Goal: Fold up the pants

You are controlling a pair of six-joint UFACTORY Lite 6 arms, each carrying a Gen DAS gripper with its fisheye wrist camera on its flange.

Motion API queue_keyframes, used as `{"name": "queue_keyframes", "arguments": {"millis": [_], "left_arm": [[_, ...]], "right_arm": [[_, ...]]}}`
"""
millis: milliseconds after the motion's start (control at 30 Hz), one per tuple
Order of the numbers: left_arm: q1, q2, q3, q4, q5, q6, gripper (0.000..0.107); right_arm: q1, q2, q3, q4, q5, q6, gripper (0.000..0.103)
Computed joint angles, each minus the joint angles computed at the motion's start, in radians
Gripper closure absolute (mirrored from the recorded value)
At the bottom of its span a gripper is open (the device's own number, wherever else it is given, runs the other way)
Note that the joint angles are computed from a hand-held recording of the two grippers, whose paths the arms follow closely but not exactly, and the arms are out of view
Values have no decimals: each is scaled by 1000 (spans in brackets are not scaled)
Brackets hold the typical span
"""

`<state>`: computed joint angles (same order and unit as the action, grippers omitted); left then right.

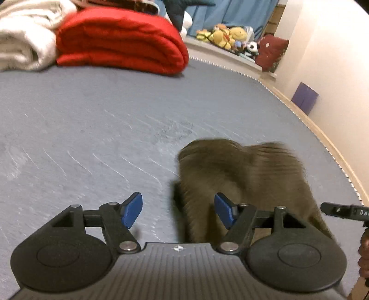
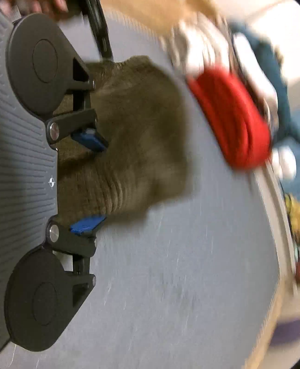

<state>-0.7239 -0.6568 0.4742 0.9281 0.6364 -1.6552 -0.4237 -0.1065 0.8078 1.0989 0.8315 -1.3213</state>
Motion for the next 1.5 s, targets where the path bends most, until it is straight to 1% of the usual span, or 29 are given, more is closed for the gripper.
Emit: {"name": "queue_keyframes", "arguments": {"millis": [33,67,100,133,167,233,300,367,400,500,533,567,633,733,767,800,833,933,1000,1067,1100,1133,1167,1200,1267,1300,1367,1433,1500], "left_arm": [[-16,-38,-7,4,0,-4,35],[-29,-64,-10,12,-9,-8,35],[-69,-83,-10,32,1,-25,35],[-80,-61,6,62,-28,-29,37],[-117,-51,14,85,-27,-38,38],[-169,-4,31,123,-51,-31,45],[-205,68,46,94,-85,39,49],[-190,200,61,-42,-95,179,57],[-189,257,66,-59,-93,209,56],[-195,289,124,-80,-60,251,56],[-179,270,123,-66,-72,231,56],[-202,226,107,-39,-49,177,56],[-200,205,113,80,-22,29,56],[-176,200,103,278,-7,-247,57],[-162,182,90,321,-4,-302,59],[-177,201,90,384,20,-383,68],[-199,238,110,432,58,-438,77],[-252,363,173,546,138,-559,90],[-293,427,224,570,196,-577,90],[-315,485,266,581,239,-577,90],[-294,544,304,605,231,-583,90],[-269,577,320,601,220,-562,90],[-228,632,354,557,200,-499,90],[-172,720,394,495,175,-434,94],[-98,769,368,486,92,-428,93],[-94,775,354,527,89,-476,93],[-94,798,390,503,95,-458,93],[-89,787,378,508,78,-498,93],[-86,773,362,520,69,-519,93]], "right_arm": [[-4,-16,-18,28,-25,-25,43],[-16,-25,-22,43,-7,-39,43],[-44,-32,-17,51,52,-61,43],[-89,-27,-3,41,137,-101,43],[-107,-46,-7,31,180,-133,43],[-116,-90,-34,-5,204,-188,43],[-116,-86,-51,-114,189,-207,48],[-67,-110,-125,-219,94,-251,48],[-60,-139,-171,-224,51,-319,48],[-58,-130,-142,-250,80,-297,49],[-72,-110,-122,-250,91,-302,49],[-90,-82,-94,-233,108,-318,49],[-129,-80,-79,-193,153,-334,49],[-148,-65,-39,-21,205,-355,47],[-146,-55,-25,40,214,-347,47],[-134,-38,-10,111,209,-331,47],[-108,-15,8,180,187,-317,47],[-14,19,10,345,68,-334,47],[74,44,0,455,-33,-427,47],[179,58,-29,618,-164,-620,48],[223,74,-31,696,-211,-708,50],[264,102,-22,762,-262,-786,60],[315,148,2,836,-345,-867,62],[353,213,38,897,-421,-927,62],[381,351,117,929,-508,-935,61],[377,406,150,954,-505,-944,62],[387,447,192,968,-524,-931,62],[413,461,200,1088,-556,-1051,62],[415,483,214,1117,-553,-1062,60]]}}
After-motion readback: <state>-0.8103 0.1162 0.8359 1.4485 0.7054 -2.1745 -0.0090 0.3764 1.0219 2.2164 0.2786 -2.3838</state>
